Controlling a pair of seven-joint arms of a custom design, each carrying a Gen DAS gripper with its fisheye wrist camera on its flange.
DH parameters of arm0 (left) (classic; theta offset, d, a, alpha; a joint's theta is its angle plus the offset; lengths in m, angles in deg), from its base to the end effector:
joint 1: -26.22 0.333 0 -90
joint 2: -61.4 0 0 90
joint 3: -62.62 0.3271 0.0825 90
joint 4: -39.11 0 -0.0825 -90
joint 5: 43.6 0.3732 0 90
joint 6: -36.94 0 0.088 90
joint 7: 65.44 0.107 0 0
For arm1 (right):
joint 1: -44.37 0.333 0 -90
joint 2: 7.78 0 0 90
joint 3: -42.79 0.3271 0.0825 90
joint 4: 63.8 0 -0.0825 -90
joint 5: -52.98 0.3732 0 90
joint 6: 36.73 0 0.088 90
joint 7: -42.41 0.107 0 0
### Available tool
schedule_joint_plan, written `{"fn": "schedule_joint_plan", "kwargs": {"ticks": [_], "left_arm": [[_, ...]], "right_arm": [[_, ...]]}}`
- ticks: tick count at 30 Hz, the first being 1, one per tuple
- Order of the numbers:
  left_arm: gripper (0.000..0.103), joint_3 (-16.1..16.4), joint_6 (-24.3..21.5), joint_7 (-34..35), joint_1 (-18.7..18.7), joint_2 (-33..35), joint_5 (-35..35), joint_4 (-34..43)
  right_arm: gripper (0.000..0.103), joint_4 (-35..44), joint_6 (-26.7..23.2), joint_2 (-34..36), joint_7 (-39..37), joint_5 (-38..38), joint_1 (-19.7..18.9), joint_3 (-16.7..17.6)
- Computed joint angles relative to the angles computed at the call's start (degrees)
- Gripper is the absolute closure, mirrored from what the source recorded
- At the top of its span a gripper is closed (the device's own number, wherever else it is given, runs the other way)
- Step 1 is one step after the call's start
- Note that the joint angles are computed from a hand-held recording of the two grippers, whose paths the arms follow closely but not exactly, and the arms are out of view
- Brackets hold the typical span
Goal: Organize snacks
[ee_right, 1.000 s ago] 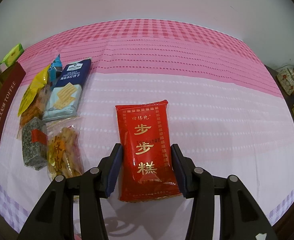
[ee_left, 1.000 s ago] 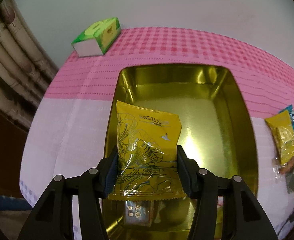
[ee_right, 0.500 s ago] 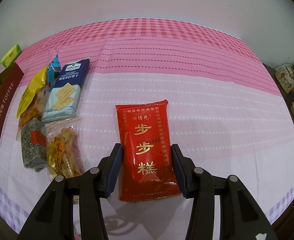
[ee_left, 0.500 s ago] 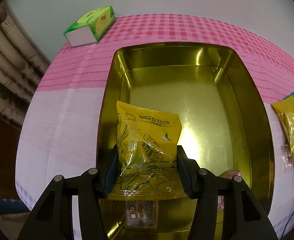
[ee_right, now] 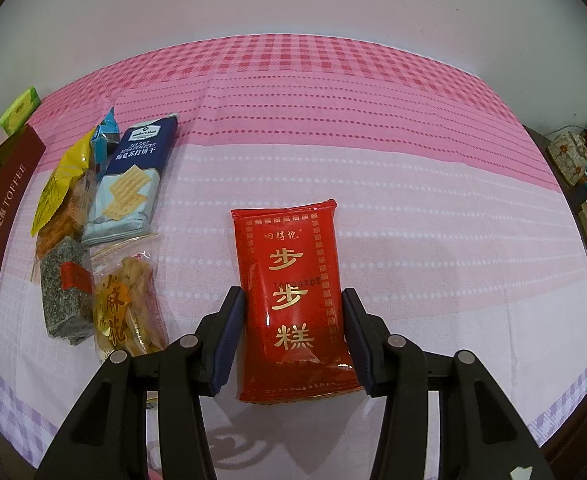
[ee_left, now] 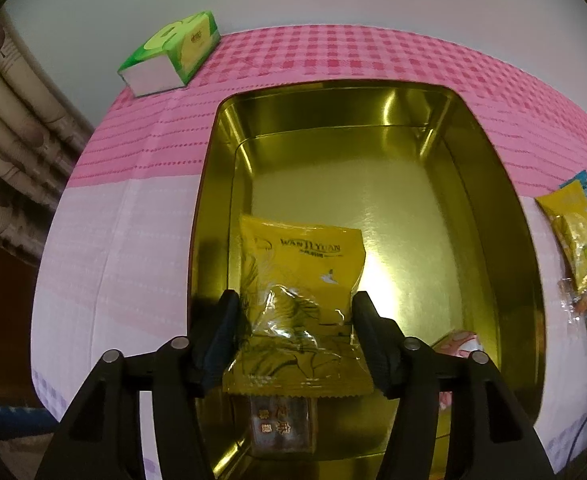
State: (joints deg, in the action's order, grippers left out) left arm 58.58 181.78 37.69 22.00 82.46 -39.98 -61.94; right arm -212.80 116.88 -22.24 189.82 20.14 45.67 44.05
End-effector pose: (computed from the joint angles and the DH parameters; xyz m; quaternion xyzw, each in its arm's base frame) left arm 0.6706 -0.0927 0.4160 -0.5384 0.8191 -0.1256 0.1530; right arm 0.4355 0.0365 0.3913 -0.5039 0.8323 -0.2037 0.1091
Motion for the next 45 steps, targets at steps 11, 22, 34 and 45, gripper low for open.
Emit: {"fn": "schedule_joint_plan", "kwargs": {"ticks": [11, 22, 34, 45], "left_arm": [[0.034, -0.1, 4.3, 0.6, 0.3, -4.4, -0.1, -4.6], [0.027, 0.5, 12.5, -3.3, 2.0, -12.2, 1.3, -14.0], [0.024, 0.3, 16.5, -3.6, 4.7, -16.7, 0.1, -19.6], [0.019, 0.3, 17.9, -2.8, 6.9, -18.7, -2.3, -22.8]], "right_arm": [[0.061, 0.6, -1.2, 0.2, 0.8, -0.8, 0.3, 0.4], [0.062, 0.6, -2.7, -0.5, 3.4, -2.4, 0.5, 1.0], [0.062, 4.1, -5.9, -2.1, 5.3, -3.5, 1.8, 2.3], [0.062, 17.3, -3.4, 5.9, 0.8, -2.3, 8.4, 4.7]]}}
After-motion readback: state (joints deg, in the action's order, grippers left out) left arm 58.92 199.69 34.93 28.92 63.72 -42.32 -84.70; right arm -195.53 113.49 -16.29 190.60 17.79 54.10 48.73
